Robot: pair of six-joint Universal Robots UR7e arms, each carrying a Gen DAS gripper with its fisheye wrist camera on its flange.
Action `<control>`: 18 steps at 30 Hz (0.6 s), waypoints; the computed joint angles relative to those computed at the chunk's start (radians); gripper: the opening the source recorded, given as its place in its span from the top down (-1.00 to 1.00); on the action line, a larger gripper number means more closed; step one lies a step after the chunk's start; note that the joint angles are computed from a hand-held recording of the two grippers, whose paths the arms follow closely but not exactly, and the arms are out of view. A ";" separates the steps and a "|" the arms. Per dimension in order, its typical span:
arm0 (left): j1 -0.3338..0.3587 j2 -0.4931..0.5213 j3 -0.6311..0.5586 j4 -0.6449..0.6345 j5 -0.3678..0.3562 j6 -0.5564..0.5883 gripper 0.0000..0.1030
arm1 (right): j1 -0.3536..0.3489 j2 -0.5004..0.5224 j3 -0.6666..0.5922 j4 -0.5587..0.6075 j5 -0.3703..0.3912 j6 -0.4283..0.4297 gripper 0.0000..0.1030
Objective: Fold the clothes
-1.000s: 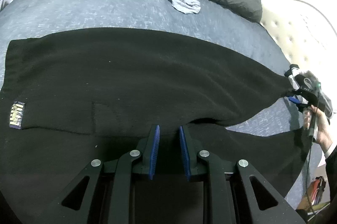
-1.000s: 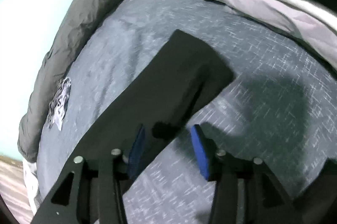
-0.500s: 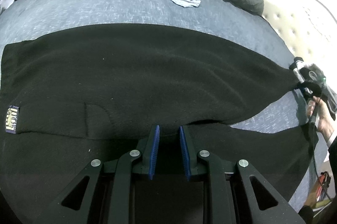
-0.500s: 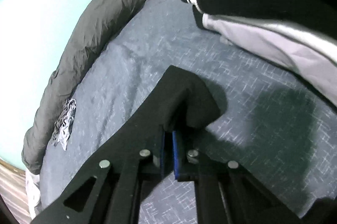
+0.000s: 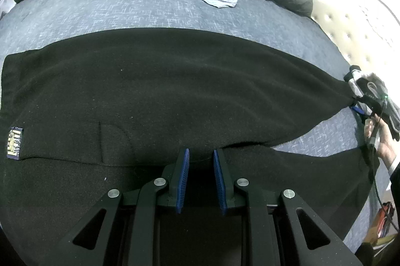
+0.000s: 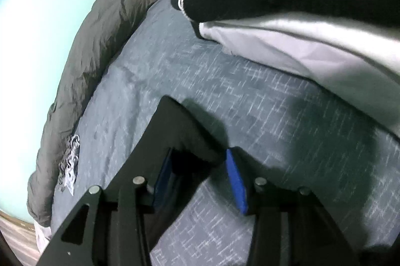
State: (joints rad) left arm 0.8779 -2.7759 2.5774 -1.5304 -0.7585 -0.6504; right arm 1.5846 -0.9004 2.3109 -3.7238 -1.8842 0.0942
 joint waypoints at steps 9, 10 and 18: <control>0.035 0.036 0.015 -0.059 -0.002 0.042 0.57 | 0.008 0.006 -0.015 -0.047 -0.001 -0.096 0.88; 0.035 0.037 0.016 -0.060 -0.001 0.043 0.57 | 0.009 0.005 -0.011 -0.074 0.008 -0.114 0.88; 0.028 0.039 0.020 -0.061 0.002 0.038 0.57 | 0.054 0.009 -0.037 -0.056 -0.113 -0.147 0.88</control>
State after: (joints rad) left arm 0.9062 -2.7365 2.5970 -1.5911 -0.7564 -0.6119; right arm 1.6386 -0.8912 2.2738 -3.7800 -1.9973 -0.0531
